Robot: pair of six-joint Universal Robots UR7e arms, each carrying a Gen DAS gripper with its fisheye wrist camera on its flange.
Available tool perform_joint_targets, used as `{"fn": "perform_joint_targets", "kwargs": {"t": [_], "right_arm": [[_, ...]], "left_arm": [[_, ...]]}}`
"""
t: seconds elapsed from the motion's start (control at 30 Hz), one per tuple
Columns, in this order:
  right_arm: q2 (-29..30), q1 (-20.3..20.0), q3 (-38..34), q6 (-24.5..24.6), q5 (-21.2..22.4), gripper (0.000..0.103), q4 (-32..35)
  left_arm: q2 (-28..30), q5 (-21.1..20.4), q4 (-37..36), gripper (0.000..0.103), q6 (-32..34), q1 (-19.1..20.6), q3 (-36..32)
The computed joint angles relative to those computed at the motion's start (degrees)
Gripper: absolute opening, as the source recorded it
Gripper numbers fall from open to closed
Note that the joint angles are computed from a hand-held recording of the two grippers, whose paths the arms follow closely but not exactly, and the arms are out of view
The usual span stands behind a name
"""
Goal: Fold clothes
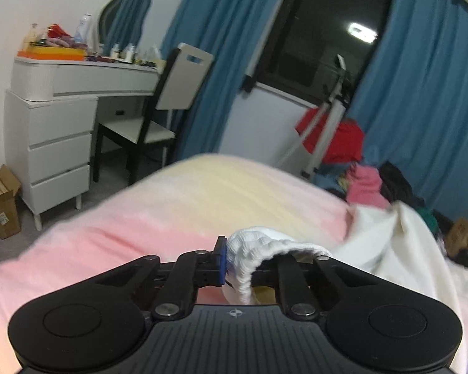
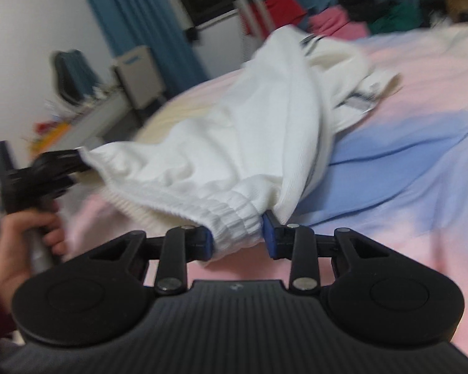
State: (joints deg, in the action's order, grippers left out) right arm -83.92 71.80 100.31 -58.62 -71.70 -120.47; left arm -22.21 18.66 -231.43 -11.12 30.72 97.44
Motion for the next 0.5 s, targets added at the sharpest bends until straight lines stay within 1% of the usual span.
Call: {"fn": "perform_joint_targets", "kwargs": {"t": [0.07,0.1,0.17,0.23,0.33,0.37,0.43,0.47,0.5], "right_arm": [[0.5,-0.2,-1.6,-0.8,3.4,0.035,6.5],[0.6,0.0,-1.9,-1.3,4.8,0.036,8.6],[0.7,0.6,-1.8,-2.3,6.9,0.041,11.7],[0.6,1.2,-1.2,-4.7,8.6,0.045,14.2],[1.0,1.7,-1.4,-9.6,10.2,0.047,19.2],[1.2,1.9,-1.6,-10.8,10.2,0.047,20.6],[1.9,2.0,-2.2,-11.4,10.4,0.047,22.0],[2.3,2.0,-2.4,-11.3,10.6,0.047,22.1],[2.8,2.1,-2.7,-11.2,10.8,0.047,22.1]], "left_arm": [[-3.2,0.6,5.2,0.012,-3.5,0.4,1.4],[-5.1,1.0,10.0,0.011,-5.8,0.6,2.3],[-9.1,2.1,20.7,0.011,-10.2,1.6,3.6],[-12.6,2.9,28.7,0.011,-13.1,3.0,3.5],[-16.0,4.6,37.0,0.011,-15.8,5.9,0.8],[-16.6,5.3,38.8,0.011,-16.5,7.3,-0.4],[-17.3,6.8,41.3,0.011,-16.6,10.3,-3.1],[-17.2,6.9,41.0,0.011,-14.9,12.0,-4.9],[-16.8,5.9,38.5,0.011,-11.8,13.8,-6.7]]}}
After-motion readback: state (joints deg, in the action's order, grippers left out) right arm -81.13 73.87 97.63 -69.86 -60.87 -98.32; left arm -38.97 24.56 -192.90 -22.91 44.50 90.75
